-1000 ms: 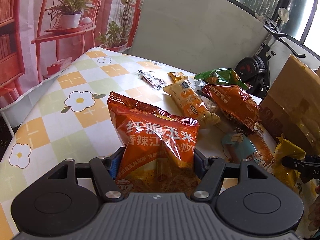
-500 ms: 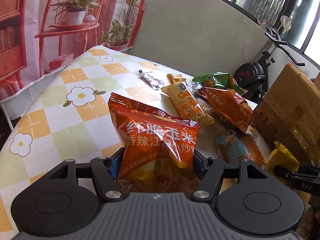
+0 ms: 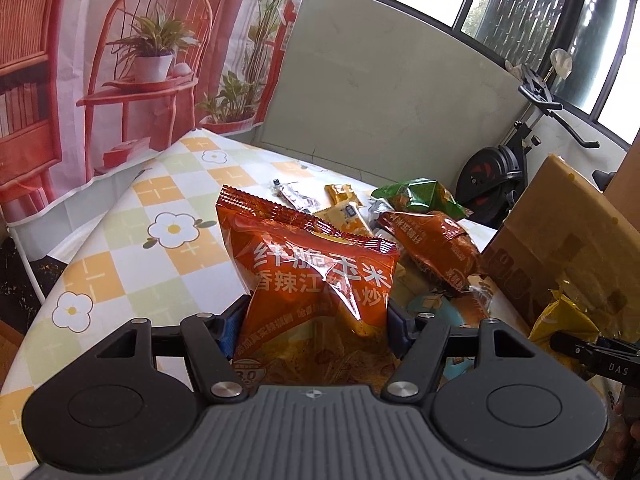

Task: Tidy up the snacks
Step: 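Grasp the orange corn-chip bag with the left tool while the right tool grasps the yellow bag, then carry both bags over the box and open both tools to drop them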

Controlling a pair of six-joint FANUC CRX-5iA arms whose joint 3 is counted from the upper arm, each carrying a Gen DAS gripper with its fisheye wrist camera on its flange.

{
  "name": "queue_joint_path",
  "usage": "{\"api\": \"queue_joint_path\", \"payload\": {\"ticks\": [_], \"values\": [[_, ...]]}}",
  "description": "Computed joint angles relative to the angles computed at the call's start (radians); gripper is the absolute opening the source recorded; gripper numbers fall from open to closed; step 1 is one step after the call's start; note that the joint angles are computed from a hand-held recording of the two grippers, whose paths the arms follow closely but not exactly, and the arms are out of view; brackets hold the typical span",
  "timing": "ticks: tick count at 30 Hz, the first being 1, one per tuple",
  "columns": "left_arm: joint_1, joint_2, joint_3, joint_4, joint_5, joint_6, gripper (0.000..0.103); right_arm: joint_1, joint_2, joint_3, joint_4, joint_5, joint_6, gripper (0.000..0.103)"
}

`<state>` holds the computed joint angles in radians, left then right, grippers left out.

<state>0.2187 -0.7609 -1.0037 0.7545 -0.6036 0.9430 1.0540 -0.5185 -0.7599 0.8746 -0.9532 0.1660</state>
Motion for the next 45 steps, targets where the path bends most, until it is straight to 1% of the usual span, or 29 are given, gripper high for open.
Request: {"api": "queue_joint_path", "payload": {"ticks": [5, 13, 19, 23, 31, 32, 33, 35, 38, 40, 42, 45], "values": [[-0.010, -0.017, 0.002, 0.011, -0.010, 0.001, 0.070, 0.023, -0.028, -0.011, 0.034, -0.015, -0.022, 0.063], [-0.073, -0.004, 0.026, -0.012, 0.019, 0.023, 0.070, 0.035, -0.065, -0.027, 0.084, -0.037, -0.059, 0.063], [-0.082, 0.000, 0.030, -0.012, 0.009, 0.027, 0.070, 0.050, -0.091, -0.043, 0.101, -0.054, -0.082, 0.063], [-0.110, 0.014, 0.046, -0.017, 0.029, 0.024, 0.070, 0.059, -0.105, -0.044, 0.109, -0.069, -0.092, 0.063], [-0.139, 0.026, 0.039, 0.045, 0.046, -0.044, 0.070, 0.075, -0.128, -0.046, 0.161, -0.101, -0.114, 0.063], [-0.141, 0.026, 0.036, 0.056, 0.045, -0.056, 0.070, 0.080, -0.132, -0.045, 0.164, -0.109, -0.116, 0.063], [-0.145, 0.027, 0.036, 0.069, 0.047, -0.068, 0.070, 0.078, -0.145, -0.044, 0.150, -0.091, -0.090, 0.063], [-0.156, 0.033, 0.034, 0.106, 0.055, -0.099, 0.070, 0.083, -0.154, -0.043, 0.160, -0.098, -0.094, 0.063], [-0.193, 0.052, 0.038, 0.181, 0.091, -0.147, 0.070, 0.074, -0.163, -0.036, 0.183, -0.092, -0.078, 0.063], [-0.221, 0.068, 0.042, 0.252, 0.110, -0.194, 0.070, 0.066, -0.170, -0.026, 0.202, -0.085, -0.068, 0.063], [-0.272, 0.088, 0.047, 0.344, 0.144, -0.269, 0.070, 0.057, -0.178, -0.016, 0.229, -0.078, -0.060, 0.063], [-0.390, 0.124, 0.067, 0.454, 0.237, -0.358, 0.070, 0.038, -0.187, -0.002, 0.281, -0.065, -0.059, 0.063]]}}
